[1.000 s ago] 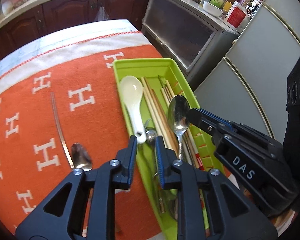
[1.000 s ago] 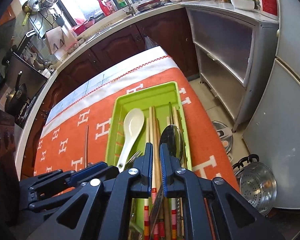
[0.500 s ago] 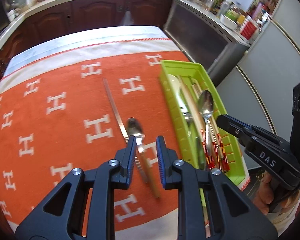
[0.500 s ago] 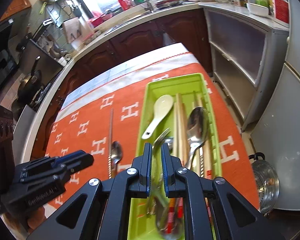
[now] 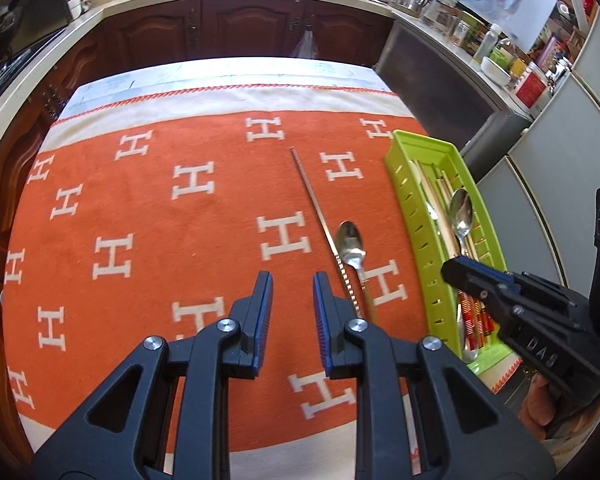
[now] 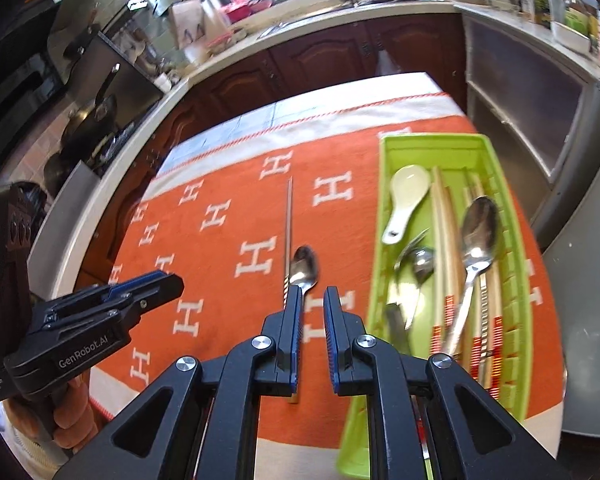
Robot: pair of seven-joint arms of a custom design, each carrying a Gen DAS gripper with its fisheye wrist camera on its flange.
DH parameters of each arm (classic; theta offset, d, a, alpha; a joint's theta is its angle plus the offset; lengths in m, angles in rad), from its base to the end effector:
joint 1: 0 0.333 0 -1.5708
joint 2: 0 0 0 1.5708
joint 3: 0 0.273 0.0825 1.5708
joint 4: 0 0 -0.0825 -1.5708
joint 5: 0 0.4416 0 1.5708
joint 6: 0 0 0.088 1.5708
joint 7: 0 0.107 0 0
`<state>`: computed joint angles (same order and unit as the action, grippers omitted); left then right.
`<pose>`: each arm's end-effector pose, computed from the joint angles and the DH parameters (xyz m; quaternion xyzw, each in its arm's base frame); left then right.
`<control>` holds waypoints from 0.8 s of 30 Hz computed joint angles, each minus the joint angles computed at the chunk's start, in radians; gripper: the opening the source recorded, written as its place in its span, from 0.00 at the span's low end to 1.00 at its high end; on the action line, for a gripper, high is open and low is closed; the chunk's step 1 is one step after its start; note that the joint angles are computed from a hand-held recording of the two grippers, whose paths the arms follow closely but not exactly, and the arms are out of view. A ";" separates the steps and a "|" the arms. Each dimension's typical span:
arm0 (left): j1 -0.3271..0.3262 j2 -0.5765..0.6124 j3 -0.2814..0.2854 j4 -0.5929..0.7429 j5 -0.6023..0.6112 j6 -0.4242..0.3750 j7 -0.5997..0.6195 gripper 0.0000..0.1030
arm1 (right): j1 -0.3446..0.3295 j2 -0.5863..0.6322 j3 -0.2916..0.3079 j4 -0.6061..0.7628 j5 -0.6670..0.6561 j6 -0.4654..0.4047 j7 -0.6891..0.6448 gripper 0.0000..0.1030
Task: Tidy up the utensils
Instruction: 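Grasp the small silver teaspoon with the right tool, then carry the teaspoon toward the tray with the right tool while the left tool grasps the metal chopstick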
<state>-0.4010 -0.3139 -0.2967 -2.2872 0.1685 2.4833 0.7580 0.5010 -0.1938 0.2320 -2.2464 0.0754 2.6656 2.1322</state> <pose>0.4289 -0.3657 0.4627 -0.6810 0.6822 -0.2383 0.1187 0.4398 0.3963 0.4453 -0.7155 0.6311 -0.0366 0.2974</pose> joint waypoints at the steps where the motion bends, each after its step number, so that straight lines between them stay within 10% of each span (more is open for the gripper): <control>1: 0.001 -0.001 0.000 -0.004 0.000 0.001 -0.004 0.17 | 0.003 0.019 0.003 0.018 -0.002 -0.011 -0.006 0.11; 24: -0.004 -0.070 0.062 -0.155 -0.130 0.114 0.042 0.17 | 0.117 0.439 -0.073 0.432 -0.241 -0.326 0.138 0.11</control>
